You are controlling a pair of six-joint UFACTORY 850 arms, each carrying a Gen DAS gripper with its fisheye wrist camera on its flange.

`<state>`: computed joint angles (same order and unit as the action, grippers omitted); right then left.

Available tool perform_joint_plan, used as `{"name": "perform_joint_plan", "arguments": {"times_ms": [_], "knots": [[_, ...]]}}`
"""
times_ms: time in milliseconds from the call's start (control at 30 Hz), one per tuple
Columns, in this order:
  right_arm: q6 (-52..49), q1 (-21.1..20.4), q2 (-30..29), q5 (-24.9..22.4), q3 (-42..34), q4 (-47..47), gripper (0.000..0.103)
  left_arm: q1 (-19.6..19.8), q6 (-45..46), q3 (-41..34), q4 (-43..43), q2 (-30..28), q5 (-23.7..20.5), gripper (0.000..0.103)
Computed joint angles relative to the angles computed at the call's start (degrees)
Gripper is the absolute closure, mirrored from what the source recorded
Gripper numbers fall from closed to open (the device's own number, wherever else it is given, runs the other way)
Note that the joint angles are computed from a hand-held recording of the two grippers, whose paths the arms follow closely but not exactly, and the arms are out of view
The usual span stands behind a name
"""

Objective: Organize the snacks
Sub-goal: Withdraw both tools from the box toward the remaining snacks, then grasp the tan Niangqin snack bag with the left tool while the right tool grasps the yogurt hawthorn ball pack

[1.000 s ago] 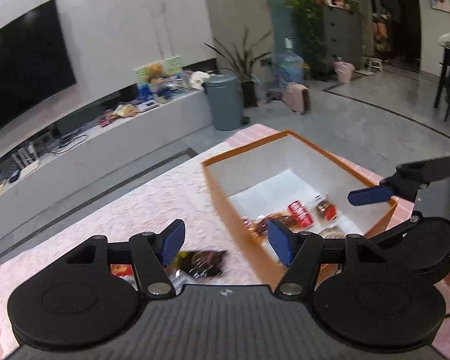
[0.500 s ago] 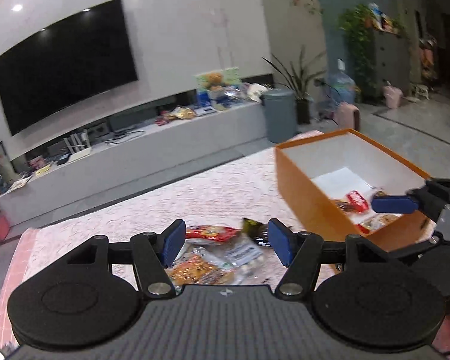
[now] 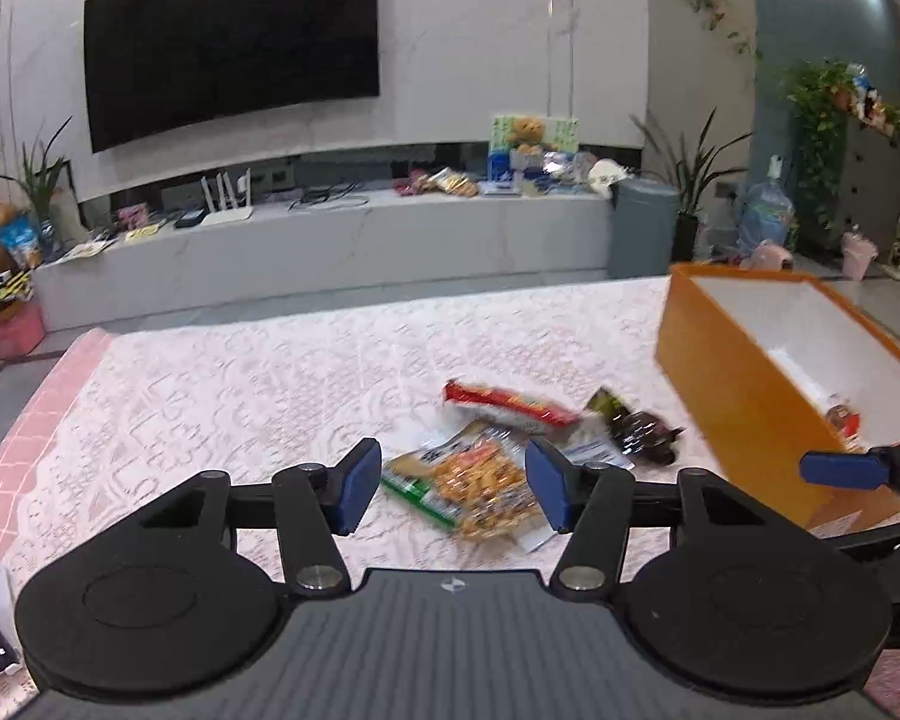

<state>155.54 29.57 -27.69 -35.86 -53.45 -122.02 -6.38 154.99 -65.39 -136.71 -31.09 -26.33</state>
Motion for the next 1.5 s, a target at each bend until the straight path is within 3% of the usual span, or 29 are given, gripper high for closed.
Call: {"name": "perform_joint_plan", "arguments": {"times_ms": [267, 400, 500, 633, 900, 1033, 1167, 1367, 1433, 1500], "knots": [[-2.88, -1.17, -3.50, 3.88, -4.40, 1.04, 0.023, 0.54, -4.99, -3.93, 4.60, -3.40, 5.48, 0.037], [-3.98, -1.93, -5.01, 5.00, -6.08, 0.88, 0.024, 1.50, -13.06, -5.84, 13.57, -5.37, 3.99, 0.037], [-4.77, -2.56, -6.32, 5.77, -7.41, 0.77, 0.026, 2.17, -20.81, -7.93, 23.53, -7.20, 2.08, 0.031], [-5.64, -3.58, -8.19, 7.49, -9.52, 0.87, 0.029, 1.59, -20.71, -9.71, 24.15, -9.11, 2.24, 0.029], [-7.02, -5.76, -11.97, 9.27, -14.16, -0.13, 0.033, 0.51, -49.92, -17.91, 43.21, -14.49, 2.32, 0.027], [-6.40, -6.60, -13.97, 10.31, -16.52, -2.00, 0.035, -0.59, -49.02, -19.69, 43.14, -15.97, 3.61, 0.027], [-7.36, -7.28, -16.09, 11.55, -19.14, -2.03, 0.034, -0.75, -58.70, -23.01, 50.96, -18.15, 3.17, 0.027], [-5.64, -8.83, -18.39, 15.31, -21.75, -3.94, 0.029, -1.40, -56.05, -23.27, 47.87, -18.71, 3.69, 0.027], [-1.96, -9.48, -18.83, 16.87, -22.12, -6.71, 0.029, -1.28, -54.44, -23.25, 46.55, -18.77, 2.75, 0.028], [3.12, -10.10, -19.14, 18.34, -22.29, -10.90, 0.030, -1.72, -59.72, -24.59, 51.97, -19.45, 3.68, 0.029]]}}
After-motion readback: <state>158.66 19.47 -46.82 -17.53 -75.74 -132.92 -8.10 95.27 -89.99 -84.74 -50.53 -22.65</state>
